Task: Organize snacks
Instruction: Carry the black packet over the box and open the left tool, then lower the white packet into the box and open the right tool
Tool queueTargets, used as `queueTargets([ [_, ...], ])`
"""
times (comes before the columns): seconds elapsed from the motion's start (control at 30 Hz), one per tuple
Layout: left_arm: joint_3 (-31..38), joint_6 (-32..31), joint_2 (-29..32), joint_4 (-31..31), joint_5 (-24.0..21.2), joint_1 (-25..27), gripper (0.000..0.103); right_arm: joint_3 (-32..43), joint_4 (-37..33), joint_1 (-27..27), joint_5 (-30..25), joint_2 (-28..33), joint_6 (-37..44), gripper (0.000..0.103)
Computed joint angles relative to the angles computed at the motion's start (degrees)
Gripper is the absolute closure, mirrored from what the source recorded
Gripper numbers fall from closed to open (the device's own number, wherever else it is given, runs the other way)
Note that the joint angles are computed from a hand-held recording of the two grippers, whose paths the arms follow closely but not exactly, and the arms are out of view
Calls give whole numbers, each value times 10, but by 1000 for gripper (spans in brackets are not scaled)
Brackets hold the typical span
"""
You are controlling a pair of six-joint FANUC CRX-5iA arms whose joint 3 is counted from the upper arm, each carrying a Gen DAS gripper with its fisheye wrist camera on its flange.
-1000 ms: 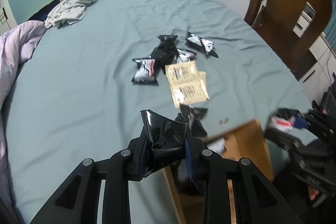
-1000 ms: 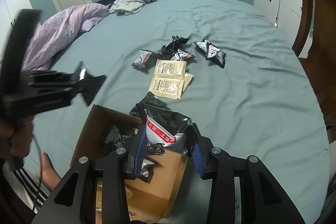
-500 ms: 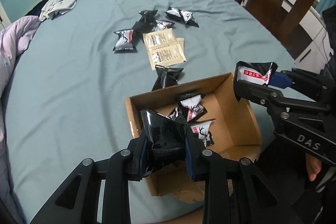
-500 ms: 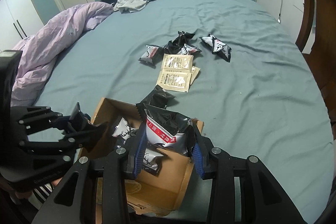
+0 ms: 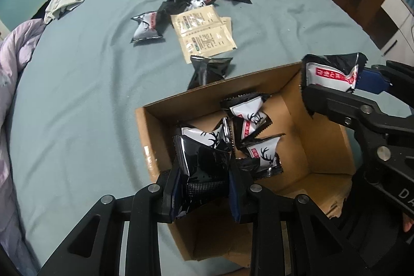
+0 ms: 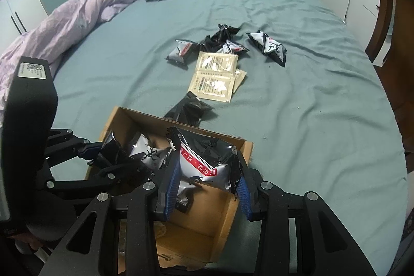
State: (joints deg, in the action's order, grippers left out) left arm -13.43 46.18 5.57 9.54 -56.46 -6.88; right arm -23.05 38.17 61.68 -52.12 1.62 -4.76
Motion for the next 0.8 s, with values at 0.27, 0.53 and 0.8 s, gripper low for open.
queueTargets([
  [0.27,-10,-18,-6,11,13,-5,48,5,-13,-6,6,5,8,65],
  [0.53,-3,-23,-14,38,12,7,32,1,-29,-12,16,-1,5,65],
  [0.8,2,-7,-27,34,56,24,30,23,-52,-11,13,15,53,64],
])
